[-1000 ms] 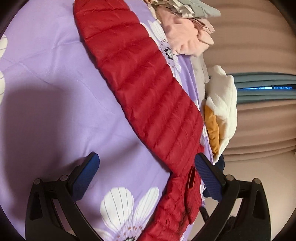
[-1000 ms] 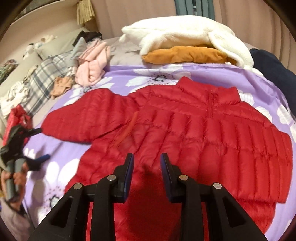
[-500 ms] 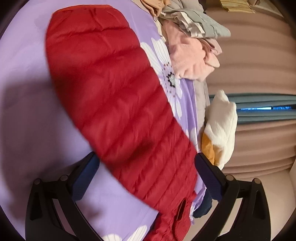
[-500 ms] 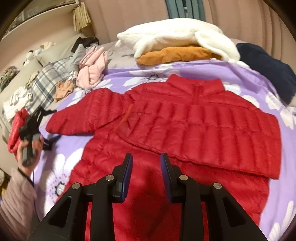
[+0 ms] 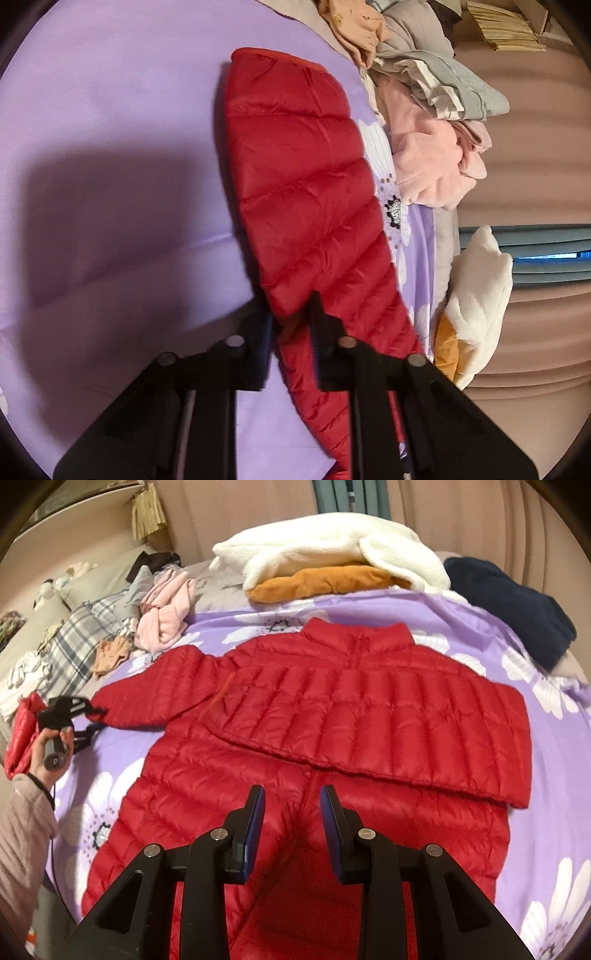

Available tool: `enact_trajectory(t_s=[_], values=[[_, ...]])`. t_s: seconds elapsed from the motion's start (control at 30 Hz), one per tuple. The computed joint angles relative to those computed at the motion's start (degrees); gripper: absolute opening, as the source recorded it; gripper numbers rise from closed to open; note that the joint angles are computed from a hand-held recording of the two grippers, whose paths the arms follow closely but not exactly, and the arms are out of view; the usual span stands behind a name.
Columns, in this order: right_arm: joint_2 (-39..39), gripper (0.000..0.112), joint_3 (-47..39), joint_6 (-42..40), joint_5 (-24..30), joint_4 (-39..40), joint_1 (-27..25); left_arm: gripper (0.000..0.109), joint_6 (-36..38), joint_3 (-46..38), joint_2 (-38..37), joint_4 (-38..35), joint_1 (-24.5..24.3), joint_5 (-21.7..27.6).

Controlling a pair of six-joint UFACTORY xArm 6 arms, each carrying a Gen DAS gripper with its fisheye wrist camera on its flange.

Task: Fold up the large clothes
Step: 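Fold the held sleeve across the jacket body with the left tool, release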

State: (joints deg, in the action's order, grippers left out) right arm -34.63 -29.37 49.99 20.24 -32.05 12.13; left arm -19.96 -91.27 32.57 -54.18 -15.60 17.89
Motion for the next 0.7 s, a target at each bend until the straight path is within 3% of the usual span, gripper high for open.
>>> enact_trajectory(t_s=[0.13,0.2,0.47,0.57,0.7], values=[[-0.5,0.031,0.5,0.4,1.3,0.5,0.2,0.011,-11.2,0.4,-1.7,18.5,0.0,0.6],[-0.6,0.031,0.9,-0.5,1.3,2.1,0.3,0.011,-12.6,1.0,-3.4,23.4,-0.7,-0.3],[-2.5,0.031,2.2,-1.5,1.5,4.1,1.4,0.011,-27.7,-0.2,-9.1,57.2,-4.6,-1.5],[-4.5,0.031,3.5,-1.8,1.2,5.0,1.3,0.011,-33.4,-2.8,-9.8,70.3,-7.1,-0.4],[-8.1,0.031,5.9,-2.4,1.6,6.9,0.6,0.012,-36.1,-9.0,-8.5,86.7,-12.5,5.9]])
